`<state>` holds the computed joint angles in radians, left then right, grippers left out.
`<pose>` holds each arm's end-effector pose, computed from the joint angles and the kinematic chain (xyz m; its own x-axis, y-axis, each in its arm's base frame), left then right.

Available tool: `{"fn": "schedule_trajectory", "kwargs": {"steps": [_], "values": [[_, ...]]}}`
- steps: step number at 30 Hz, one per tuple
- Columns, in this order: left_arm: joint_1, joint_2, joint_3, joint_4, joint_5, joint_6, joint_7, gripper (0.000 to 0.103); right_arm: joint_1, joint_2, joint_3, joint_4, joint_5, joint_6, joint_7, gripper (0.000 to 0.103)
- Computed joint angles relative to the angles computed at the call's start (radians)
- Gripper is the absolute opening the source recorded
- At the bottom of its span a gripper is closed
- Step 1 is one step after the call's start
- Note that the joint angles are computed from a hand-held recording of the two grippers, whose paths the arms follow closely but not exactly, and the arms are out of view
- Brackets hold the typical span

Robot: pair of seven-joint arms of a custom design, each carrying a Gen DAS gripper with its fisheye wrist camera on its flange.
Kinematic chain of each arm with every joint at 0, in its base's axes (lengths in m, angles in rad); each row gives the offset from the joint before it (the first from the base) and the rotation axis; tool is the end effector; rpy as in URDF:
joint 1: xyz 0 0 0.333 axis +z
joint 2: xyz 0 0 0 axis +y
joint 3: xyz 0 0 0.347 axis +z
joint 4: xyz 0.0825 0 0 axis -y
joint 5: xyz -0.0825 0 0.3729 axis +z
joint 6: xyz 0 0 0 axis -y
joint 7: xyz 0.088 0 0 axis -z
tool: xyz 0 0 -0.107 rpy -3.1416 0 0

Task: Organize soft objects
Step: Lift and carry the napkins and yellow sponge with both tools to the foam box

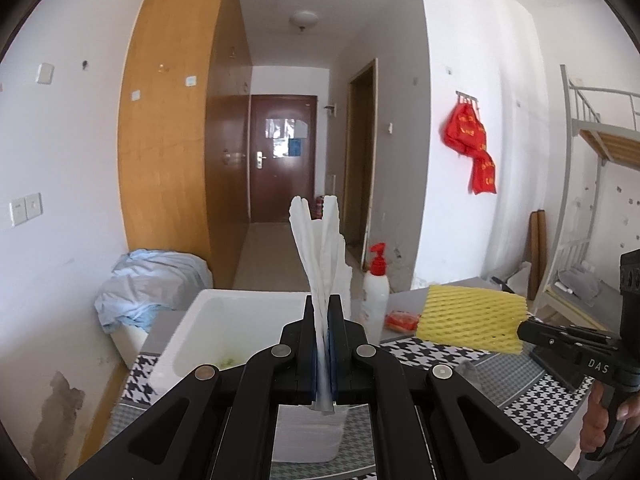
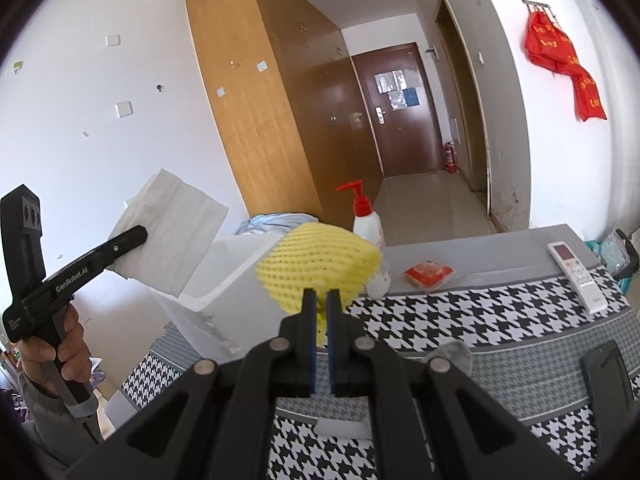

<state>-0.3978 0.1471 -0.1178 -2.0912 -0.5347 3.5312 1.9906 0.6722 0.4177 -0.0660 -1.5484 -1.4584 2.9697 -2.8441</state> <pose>0.5484 -0.2343 0.5395 -0.2991 -0.9537 0.0319 -0.3129 0.0664 -0.9474 0.5362 0.4651 0.5086 0.2748 -0.9200 -0.2793 -0.4639 0.1276 -0.8767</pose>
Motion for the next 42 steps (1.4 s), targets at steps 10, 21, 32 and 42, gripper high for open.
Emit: {"fn": "schedule_trajectory", "kwargs": {"steps": [10, 21, 32, 42], "values": [[0.025, -0.014, 0.001, -0.016, -0.039, 0.027, 0.011, 0.004, 0.021, 0.076, -0.011, 0.098, 0.200, 0.024, -0.222, 0.006], [0.071, -0.053, -0.015, -0.058, -0.104, 0.061, 0.046, 0.004, 0.038, 0.172, 0.002, 0.224, 0.463, 0.036, -0.518, 0.006], [0.126, -0.095, -0.049, -0.109, -0.176, 0.099, 0.079, 0.004, 0.038, 0.279, 0.050, 0.365, 0.710, 0.005, -0.800, 0.006], [0.151, -0.098, -0.061, -0.135, -0.211, 0.116, 0.087, 0.004, 0.067, 0.385, 0.053, 0.541, 0.891, -0.095, -1.002, 0.006]]}}
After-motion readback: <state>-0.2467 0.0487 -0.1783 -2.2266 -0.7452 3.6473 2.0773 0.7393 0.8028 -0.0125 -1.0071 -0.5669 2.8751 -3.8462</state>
